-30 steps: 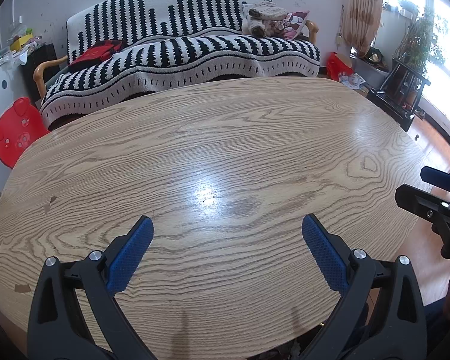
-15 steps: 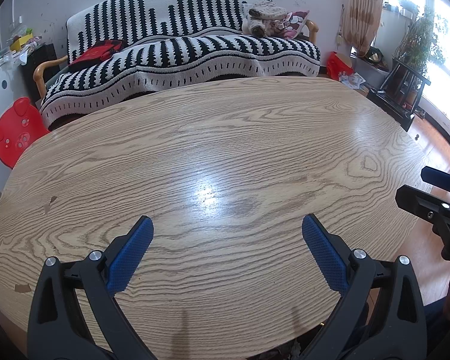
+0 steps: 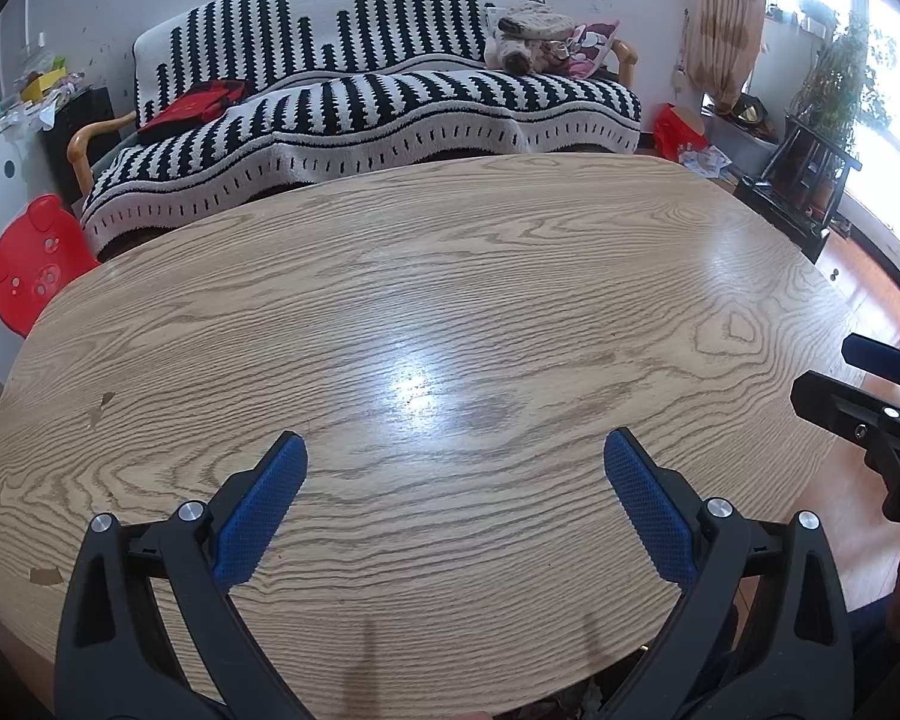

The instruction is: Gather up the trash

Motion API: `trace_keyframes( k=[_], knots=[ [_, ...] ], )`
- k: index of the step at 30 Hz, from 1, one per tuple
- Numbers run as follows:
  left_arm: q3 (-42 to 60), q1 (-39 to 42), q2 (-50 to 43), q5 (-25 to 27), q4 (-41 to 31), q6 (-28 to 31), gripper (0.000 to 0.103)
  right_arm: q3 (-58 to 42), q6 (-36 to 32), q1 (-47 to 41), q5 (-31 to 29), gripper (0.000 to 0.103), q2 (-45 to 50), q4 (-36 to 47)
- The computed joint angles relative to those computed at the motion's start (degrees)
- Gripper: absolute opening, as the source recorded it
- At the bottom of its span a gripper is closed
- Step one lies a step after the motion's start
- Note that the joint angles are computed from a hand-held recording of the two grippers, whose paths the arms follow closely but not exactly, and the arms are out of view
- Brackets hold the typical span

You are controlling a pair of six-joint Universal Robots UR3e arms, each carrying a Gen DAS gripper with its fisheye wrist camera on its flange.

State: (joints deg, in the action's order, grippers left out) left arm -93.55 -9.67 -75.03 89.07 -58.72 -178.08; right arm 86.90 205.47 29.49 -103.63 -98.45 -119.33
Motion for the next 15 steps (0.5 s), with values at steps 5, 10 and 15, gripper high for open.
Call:
trace_keyframes(
  k=[5,10,15],
  knots=[
    [-0.05,0.15,-0.02,-0.02,-0.15,-0.08,0.096,0.06,-0.10,-0.11,0.09,0.094,-0.03,-0.05],
    [-0.20,0.16,0.11,-0.20,-0.24,0.12,0.096,0.00,-0.02,-0.06,0.07,0.094,-0.02,0.03],
    [-0.17,-0.52,0.07,-0.27,0.30,0.90,0.096,0.22,0.06,-0.03,0.00,0.094,-0.13,-0.06]
  ],
)
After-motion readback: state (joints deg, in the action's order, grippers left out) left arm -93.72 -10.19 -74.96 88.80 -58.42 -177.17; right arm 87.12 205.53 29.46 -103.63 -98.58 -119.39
